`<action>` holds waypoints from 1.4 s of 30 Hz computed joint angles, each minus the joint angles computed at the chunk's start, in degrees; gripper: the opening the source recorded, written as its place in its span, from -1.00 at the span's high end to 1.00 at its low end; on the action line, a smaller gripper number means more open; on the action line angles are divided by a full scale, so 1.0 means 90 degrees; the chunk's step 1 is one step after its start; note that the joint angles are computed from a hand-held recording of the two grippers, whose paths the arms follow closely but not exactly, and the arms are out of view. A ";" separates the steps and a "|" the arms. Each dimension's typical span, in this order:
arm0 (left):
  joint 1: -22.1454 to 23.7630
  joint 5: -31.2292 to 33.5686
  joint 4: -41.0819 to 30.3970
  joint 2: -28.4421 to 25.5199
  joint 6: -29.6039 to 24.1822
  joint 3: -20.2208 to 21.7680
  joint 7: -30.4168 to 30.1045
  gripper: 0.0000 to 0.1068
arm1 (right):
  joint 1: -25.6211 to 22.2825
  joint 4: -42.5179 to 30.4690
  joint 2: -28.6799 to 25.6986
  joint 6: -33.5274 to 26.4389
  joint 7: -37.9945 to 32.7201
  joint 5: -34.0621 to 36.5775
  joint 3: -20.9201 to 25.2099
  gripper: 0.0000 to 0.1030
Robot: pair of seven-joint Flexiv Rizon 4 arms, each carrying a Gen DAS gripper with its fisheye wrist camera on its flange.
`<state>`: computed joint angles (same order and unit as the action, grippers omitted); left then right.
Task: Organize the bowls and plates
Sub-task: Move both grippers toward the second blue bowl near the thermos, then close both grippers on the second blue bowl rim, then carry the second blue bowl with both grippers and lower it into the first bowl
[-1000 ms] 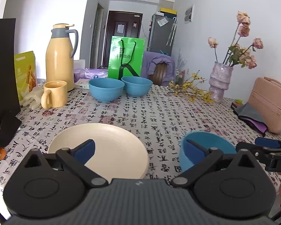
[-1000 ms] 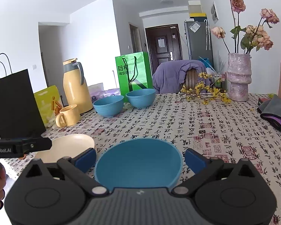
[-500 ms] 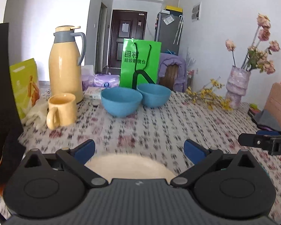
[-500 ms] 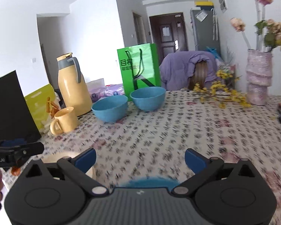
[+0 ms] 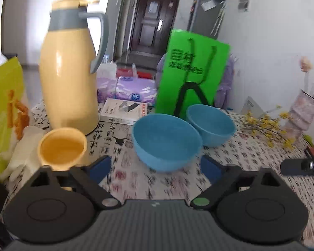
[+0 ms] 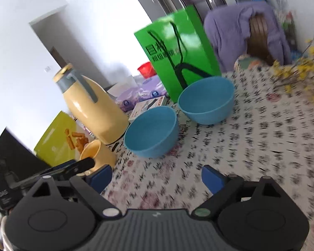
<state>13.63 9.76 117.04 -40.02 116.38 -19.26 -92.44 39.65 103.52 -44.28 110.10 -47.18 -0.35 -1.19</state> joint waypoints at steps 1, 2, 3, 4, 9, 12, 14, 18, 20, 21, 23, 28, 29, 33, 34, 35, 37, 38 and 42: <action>0.0125 0.0036 -0.0277 -0.0139 -0.0241 -0.0160 0.0054 -0.61 | -0.0268 -0.0304 -0.0169 -0.0171 0.0088 -0.0160 0.0234 -0.73; 0.0112 -0.0061 -0.0553 -0.0269 -0.0415 -0.0192 0.0111 -0.59 | -0.0510 -0.0626 -0.0352 -0.0374 0.0193 -0.0318 0.0444 -0.70; 0.0045 -0.0175 -0.0833 -0.0387 -0.0631 -0.0170 0.0220 -0.55 | -0.0775 -0.0973 -0.0557 -0.0599 0.0290 -0.0507 0.0691 -0.64; -0.0014 -0.0281 -0.1078 -0.0507 -0.0818 -0.0149 0.0349 -0.51 | -0.0993 -0.1335 -0.0803 -0.0768 0.0392 -0.0654 0.0908 -0.57; -0.0747 -0.1396 -0.2286 -0.1094 -0.1835 0.0428 0.0714 -0.05 | -0.1509 -0.2872 -0.1857 -0.1533 0.0811 -0.1037 0.1506 -0.06; -0.1099 -0.1875 -0.2820 -0.1373 -0.2280 0.0751 0.0867 0.10 | -0.1529 -0.3510 -0.2317 -0.1761 0.1026 -0.1035 0.1563 0.09; -0.1316 -0.2127 -0.3065 -0.1494 -0.2508 0.0986 0.0949 0.21 | -0.1594 -0.3816 -0.2548 -0.1873 0.1033 -0.1076 0.1712 0.15; -0.1403 -0.2472 -0.3338 -0.1658 -0.2897 0.1053 0.1127 0.56 | -0.1691 -0.4318 -0.2910 -0.2128 0.0885 -0.1140 0.1995 0.28; -0.1333 -0.2602 -0.3418 -0.1717 -0.3083 0.0928 0.1257 0.74 | -0.1702 -0.4505 -0.3021 -0.2260 0.0795 -0.1128 0.2062 0.45; -0.1410 -0.2660 -0.3451 -0.1732 -0.3101 0.1020 0.1244 0.77 | -0.1674 -0.4554 -0.3028 -0.2356 0.0760 -0.1122 0.2025 0.57; -0.1533 -0.2759 -0.3471 -0.1732 -0.3112 0.1172 0.1187 0.81 | -0.1609 -0.4614 -0.3027 -0.2484 0.0679 -0.1100 0.1914 0.60; -0.1488 -0.2870 -0.3253 -0.1546 -0.3094 0.1090 0.1225 0.86 | -0.1626 -0.4527 -0.2909 -0.2604 0.0510 -0.0894 0.1949 0.65; -0.1494 -0.2852 -0.3148 -0.1463 -0.3023 0.1087 0.1247 0.86 | -0.1632 -0.4457 -0.2857 -0.2593 0.0477 -0.0857 0.1949 0.66; -0.1624 -0.2792 -0.2707 -0.1059 -0.2848 0.1183 0.1233 0.87 | -0.1570 -0.3944 -0.2428 -0.2552 0.0455 -0.0739 0.1780 0.70; -0.1621 -0.2788 -0.2595 -0.0951 -0.2821 0.1162 0.1229 0.87 | -0.1534 -0.3744 -0.2272 -0.2490 0.0468 -0.0720 0.1697 0.71; -0.1611 -0.2789 -0.2463 -0.0823 -0.2804 0.1124 0.1221 0.87 | -0.1503 -0.3557 -0.2122 -0.2441 0.0493 -0.0706 0.1626 0.71; -0.1624 -0.2779 -0.2177 -0.0540 -0.2754 0.1081 0.1198 0.87 | -0.1462 -0.3111 -0.1766 -0.2308 0.0535 -0.0686 0.1523 0.71; -0.1625 -0.2764 -0.1997 -0.0371 -0.2697 0.1038 0.1190 0.87 | -0.1438 -0.2870 -0.1582 -0.2218 0.0559 -0.0677 0.1468 0.71; -0.1523 -0.2666 -0.1229 0.0297 -0.2319 0.0712 0.1169 0.87 | -0.1211 -0.1714 -0.0730 -0.1692 0.0728 -0.0630 0.1076 0.72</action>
